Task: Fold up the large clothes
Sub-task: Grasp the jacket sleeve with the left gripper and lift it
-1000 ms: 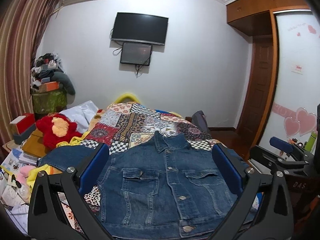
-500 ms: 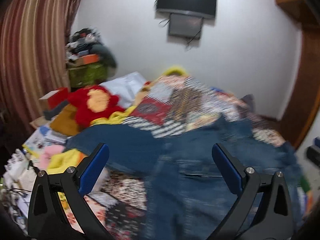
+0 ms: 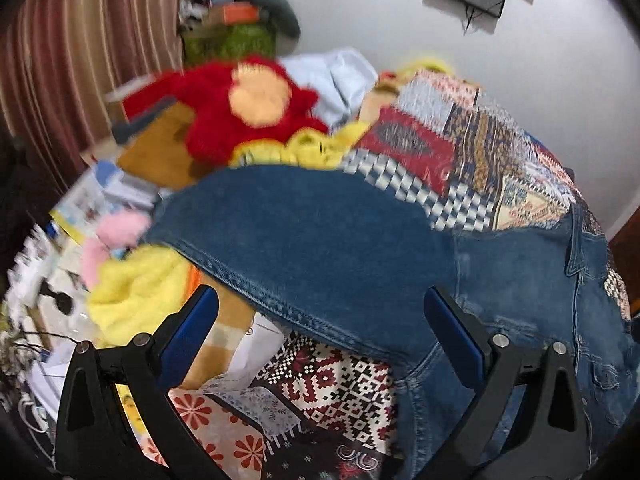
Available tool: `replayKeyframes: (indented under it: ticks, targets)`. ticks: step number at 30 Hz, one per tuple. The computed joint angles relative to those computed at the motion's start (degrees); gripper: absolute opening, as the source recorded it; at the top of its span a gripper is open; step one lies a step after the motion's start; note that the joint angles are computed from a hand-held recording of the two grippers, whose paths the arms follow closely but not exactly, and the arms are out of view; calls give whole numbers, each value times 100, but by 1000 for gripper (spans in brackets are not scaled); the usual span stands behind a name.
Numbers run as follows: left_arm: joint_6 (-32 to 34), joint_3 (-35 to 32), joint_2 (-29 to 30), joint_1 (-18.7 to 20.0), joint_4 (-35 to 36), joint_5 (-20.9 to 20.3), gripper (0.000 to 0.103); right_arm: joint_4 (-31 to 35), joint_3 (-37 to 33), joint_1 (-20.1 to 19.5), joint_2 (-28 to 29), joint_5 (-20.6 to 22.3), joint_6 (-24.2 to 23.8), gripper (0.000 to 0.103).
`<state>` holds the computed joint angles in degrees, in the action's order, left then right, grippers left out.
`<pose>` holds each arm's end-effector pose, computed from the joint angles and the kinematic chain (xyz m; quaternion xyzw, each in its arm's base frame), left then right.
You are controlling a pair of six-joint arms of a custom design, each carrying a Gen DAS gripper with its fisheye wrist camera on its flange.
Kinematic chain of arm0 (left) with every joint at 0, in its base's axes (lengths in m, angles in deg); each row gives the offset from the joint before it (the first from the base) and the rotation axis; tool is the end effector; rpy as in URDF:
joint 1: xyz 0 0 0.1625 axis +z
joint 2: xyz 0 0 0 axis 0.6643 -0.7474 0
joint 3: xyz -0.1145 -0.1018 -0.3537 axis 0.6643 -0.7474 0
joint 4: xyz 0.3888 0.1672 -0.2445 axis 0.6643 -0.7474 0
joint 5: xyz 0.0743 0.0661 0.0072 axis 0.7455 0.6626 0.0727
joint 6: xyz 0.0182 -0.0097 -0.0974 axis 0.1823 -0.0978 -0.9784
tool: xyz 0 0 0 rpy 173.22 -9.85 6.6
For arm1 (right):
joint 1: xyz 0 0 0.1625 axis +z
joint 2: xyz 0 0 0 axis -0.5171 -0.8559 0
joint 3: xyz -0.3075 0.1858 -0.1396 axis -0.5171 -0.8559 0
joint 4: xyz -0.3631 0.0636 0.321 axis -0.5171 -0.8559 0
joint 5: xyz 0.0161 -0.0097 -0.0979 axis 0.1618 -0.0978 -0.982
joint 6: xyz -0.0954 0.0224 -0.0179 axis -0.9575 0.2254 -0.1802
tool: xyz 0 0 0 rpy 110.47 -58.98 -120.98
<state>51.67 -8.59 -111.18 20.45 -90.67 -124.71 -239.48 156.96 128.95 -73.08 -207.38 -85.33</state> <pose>-0.1990 -0.8081 0.1860 0.1105 0.8999 -0.3008 0.2958 0.1586 -0.6938 0.1988 0.0856 -0.8349 0.3582 0.4090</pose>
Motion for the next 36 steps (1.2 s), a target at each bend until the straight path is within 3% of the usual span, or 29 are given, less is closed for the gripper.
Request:
replayKeyframes:
  ticks: [4,6,8,11,15,19,25,27,29,32,36]
  targets:
    - [-519,-425,126,371,836,-729,103,884,-275,-213,182,146,252,103]
    - [-670,-437,119,424,987,-821,103,1548,-457,-337,249,411,514,103]
    - [-779,-419,122,481,980,-873,103,2007,-585,-389,312,538,766,103]
    - [-859,-460,119,622,952,-1374,103,2853,-861,-491,444,829,1082,103]
    - [-708,-507,130,762,564,-1917,103,3491,-1067,-542,579,992,1216,103]
    - [-801,-809,294,884,413,-2124,82,3766,-1099,-567,595,1136,1329,103]
    - [-933,-1216,511,1039,423,-2364,66,3903,-1040,-658,523,1300,1719,103]
    - [-992,-1209,505,1031,387,-2238,51,3867,-989,-681,473,1362,1797,103]
    - [-1035,-1227,497,957,548,-1770,25,3841,-952,-678,423,1400,1884,103]
    - [-789,-1127,431,834,480,-1348,14,3829,-874,-664,320,1458,1979,103]
    - [-63,-1078,448,525,111,-761,12,3658,-707,-608,143,1380,1922,103]
